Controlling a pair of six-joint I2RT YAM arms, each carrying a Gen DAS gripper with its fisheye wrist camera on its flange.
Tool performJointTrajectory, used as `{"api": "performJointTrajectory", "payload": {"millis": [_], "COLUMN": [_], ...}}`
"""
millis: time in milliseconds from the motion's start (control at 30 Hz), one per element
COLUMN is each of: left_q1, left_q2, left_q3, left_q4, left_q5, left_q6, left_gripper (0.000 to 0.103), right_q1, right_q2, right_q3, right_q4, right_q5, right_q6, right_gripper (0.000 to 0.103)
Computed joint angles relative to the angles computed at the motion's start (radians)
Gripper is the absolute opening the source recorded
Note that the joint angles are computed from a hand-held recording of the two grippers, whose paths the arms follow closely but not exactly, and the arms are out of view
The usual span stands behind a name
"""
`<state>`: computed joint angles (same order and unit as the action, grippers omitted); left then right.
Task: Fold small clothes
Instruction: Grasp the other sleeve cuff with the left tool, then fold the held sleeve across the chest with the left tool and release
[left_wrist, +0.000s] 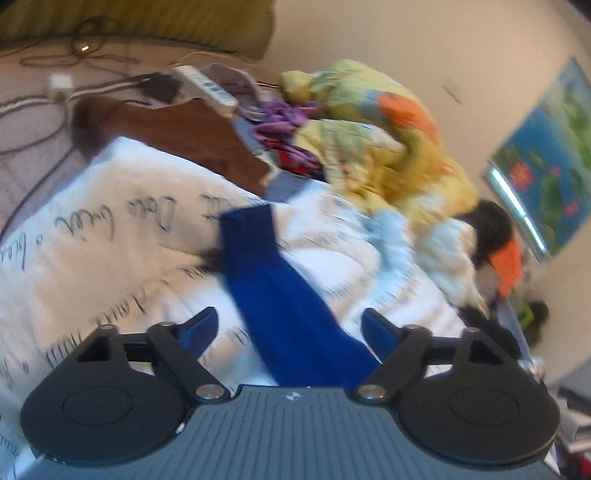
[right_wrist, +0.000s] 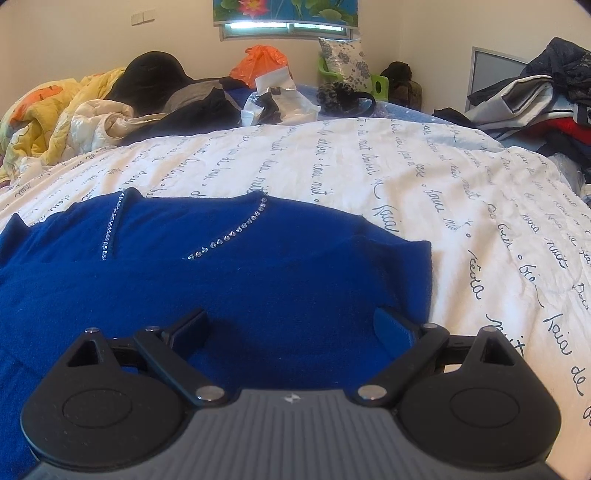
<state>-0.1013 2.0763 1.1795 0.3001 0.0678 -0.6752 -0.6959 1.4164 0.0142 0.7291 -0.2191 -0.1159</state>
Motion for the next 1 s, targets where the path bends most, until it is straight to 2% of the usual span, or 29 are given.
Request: {"api": "performJointTrajectory", "payload": {"millis": [133,200,233,300,333,367,467,600,767,867,900,933,967,1000], "left_q1": [0.018,0.005,-0.001,-0.020,-0.031,-0.042,-0.088,-0.215,-0.534,-0.735,-0.790,-0.845,-0.899,-0.942], "left_q2": [0.101,0.139,0.159,0.205,0.222,0.228,0.178,-0.001,-0.165,-0.139,-0.107,-0.061,-0.017,0.019], "left_q3": [0.140,0.195,0.229,0.321,0.359,0.370,0.313,0.112,-0.089,-0.099,-0.076,-0.041,-0.018,-0.012], "left_q4": [-0.077,-0.096,-0.116,-0.211,-0.257,-0.270,-0.221,-0.043,0.176,0.170,0.131,0.084,0.063,0.073], "left_q5": [0.003,-0.030,-0.038,-0.083,-0.121,-0.154,-0.266,-0.314,-0.344,-0.299,-0.247,-0.238,-0.272,-0.317], "left_q6": [0.034,0.064,0.086,0.144,0.171,0.195,0.254,0.324,0.500,0.539,0.572,0.624,0.654,0.668], "left_gripper": [0.079,0.071,0.059,0.025,0.005,0.004,0.003,0.003,0.003,0.004,0.011,0.033,0.053,0.064], "right_q1": [-0.001,-0.001,-0.001,-0.002,-0.004,-0.004,-0.008,-0.013,-0.027,-0.035,-0.035,-0.036,-0.037,-0.039], "right_q2": [0.002,0.003,0.005,0.007,0.009,0.009,0.011,0.015,0.019,0.022,0.021,0.021,0.021,0.021], "right_q3": [0.000,0.001,0.001,0.002,0.003,0.003,0.006,0.010,0.011,0.009,0.008,0.008,0.008,0.008], "right_q4": [0.002,0.002,0.003,0.004,0.005,0.005,0.003,0.003,0.007,0.012,0.012,0.012,0.012,0.012], "right_q5": [-0.002,-0.002,-0.002,-0.003,-0.005,-0.006,-0.009,-0.019,-0.036,-0.047,-0.048,-0.048,-0.050,-0.054], "right_q6": [-0.001,0.000,0.001,0.001,0.001,0.001,0.001,0.001,0.003,0.004,0.004,0.003,0.003,0.004], "right_gripper": [0.097,0.097,0.097,0.097,0.097,0.097,0.097,0.097,0.097,0.097,0.097,0.097,0.097,0.097]}}
